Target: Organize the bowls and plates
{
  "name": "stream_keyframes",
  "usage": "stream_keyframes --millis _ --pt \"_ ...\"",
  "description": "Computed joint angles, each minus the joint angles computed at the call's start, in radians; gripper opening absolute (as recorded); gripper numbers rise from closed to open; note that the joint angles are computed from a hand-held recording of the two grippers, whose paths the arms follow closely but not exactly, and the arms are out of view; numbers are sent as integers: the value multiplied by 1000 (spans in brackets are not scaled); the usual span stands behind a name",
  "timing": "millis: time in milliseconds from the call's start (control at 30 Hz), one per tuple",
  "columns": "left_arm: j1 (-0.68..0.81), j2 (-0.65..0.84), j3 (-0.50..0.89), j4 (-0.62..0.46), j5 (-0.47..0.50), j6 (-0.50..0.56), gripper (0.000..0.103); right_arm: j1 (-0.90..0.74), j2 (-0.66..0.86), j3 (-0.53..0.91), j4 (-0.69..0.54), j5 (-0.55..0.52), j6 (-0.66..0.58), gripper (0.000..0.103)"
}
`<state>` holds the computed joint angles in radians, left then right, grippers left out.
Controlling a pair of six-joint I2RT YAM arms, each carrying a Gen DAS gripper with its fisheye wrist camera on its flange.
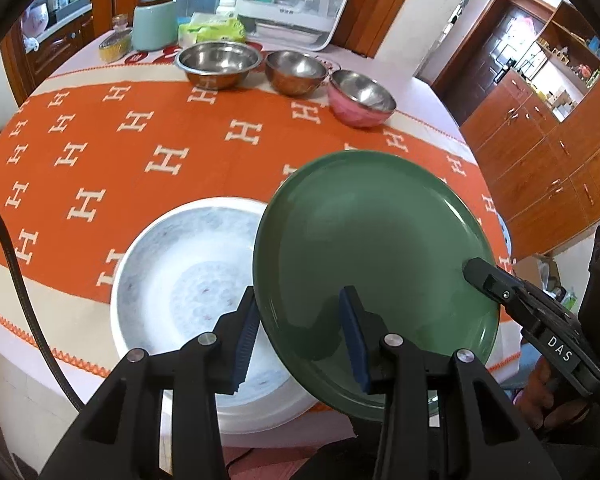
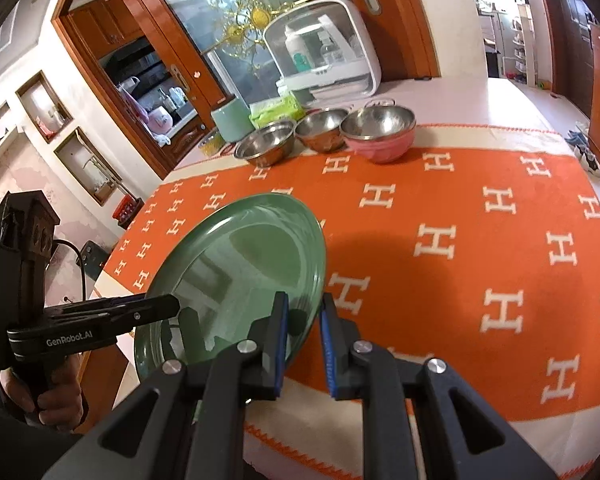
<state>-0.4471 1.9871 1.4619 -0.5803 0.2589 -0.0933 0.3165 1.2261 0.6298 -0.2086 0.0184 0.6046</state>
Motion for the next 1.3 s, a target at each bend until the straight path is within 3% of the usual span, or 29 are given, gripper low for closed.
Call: stream_keyframes --millis 400,967,1300 --pt "108 59 59 -119 22 155 40 143 213 140 -28 60 139 17" --pt "190 208 201 -267 -16 290 40 215 471 343 -120 36 189 22" --pt "194 281 280 -329 -48 316 40 225 554 416 -177 17 183 25"
